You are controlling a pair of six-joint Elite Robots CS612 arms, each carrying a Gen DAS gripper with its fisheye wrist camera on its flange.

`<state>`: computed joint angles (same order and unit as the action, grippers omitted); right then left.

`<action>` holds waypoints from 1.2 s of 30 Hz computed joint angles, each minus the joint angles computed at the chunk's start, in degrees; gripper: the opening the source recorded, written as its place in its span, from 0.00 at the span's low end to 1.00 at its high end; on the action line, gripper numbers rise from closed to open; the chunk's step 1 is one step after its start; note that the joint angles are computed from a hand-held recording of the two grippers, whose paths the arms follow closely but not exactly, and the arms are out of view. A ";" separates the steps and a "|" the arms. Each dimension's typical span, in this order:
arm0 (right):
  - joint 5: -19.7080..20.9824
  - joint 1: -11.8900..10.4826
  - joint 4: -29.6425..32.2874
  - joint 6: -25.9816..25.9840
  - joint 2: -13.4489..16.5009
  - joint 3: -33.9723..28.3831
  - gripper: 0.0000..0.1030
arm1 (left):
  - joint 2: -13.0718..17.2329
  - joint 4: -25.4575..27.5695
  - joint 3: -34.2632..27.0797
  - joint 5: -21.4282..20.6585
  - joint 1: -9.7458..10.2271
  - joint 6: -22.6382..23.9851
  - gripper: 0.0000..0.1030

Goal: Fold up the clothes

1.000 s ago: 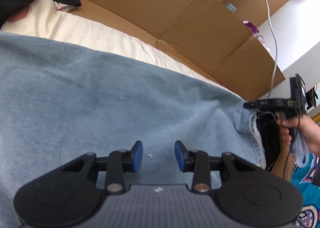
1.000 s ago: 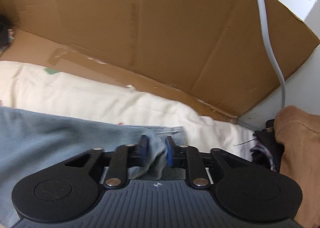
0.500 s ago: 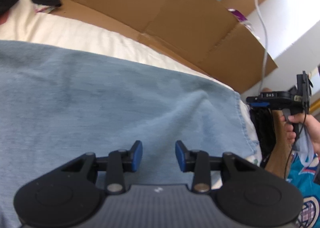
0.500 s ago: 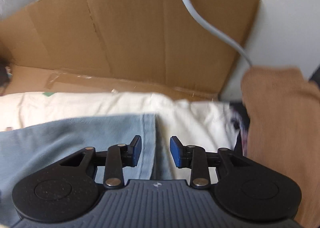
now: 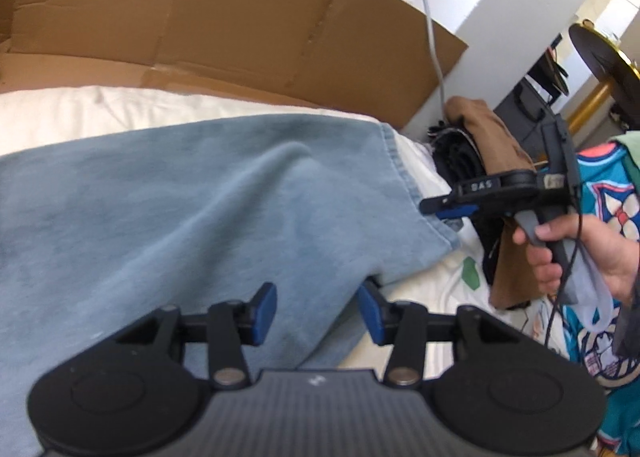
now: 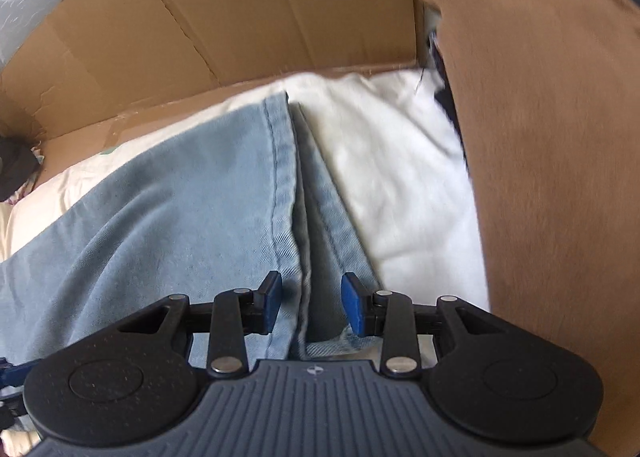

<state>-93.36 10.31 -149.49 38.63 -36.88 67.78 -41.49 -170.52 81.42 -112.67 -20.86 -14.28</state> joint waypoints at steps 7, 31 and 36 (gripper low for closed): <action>5.80 -0.14 1.29 1.23 0.60 -0.53 0.40 | 1.59 2.80 -1.97 1.85 -1.33 3.82 0.47; -5.20 1.16 11.74 -2.00 0.48 -4.47 0.05 | 1.97 2.74 -2.45 0.52 -3.04 7.66 0.05; -6.60 1.33 12.53 -2.46 0.15 -4.09 0.05 | 2.22 3.05 -2.46 0.07 -3.11 7.58 0.05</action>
<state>-99.96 11.64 -136.96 36.17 -36.73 63.69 -39.28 -167.47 78.95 -112.60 -23.97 -6.69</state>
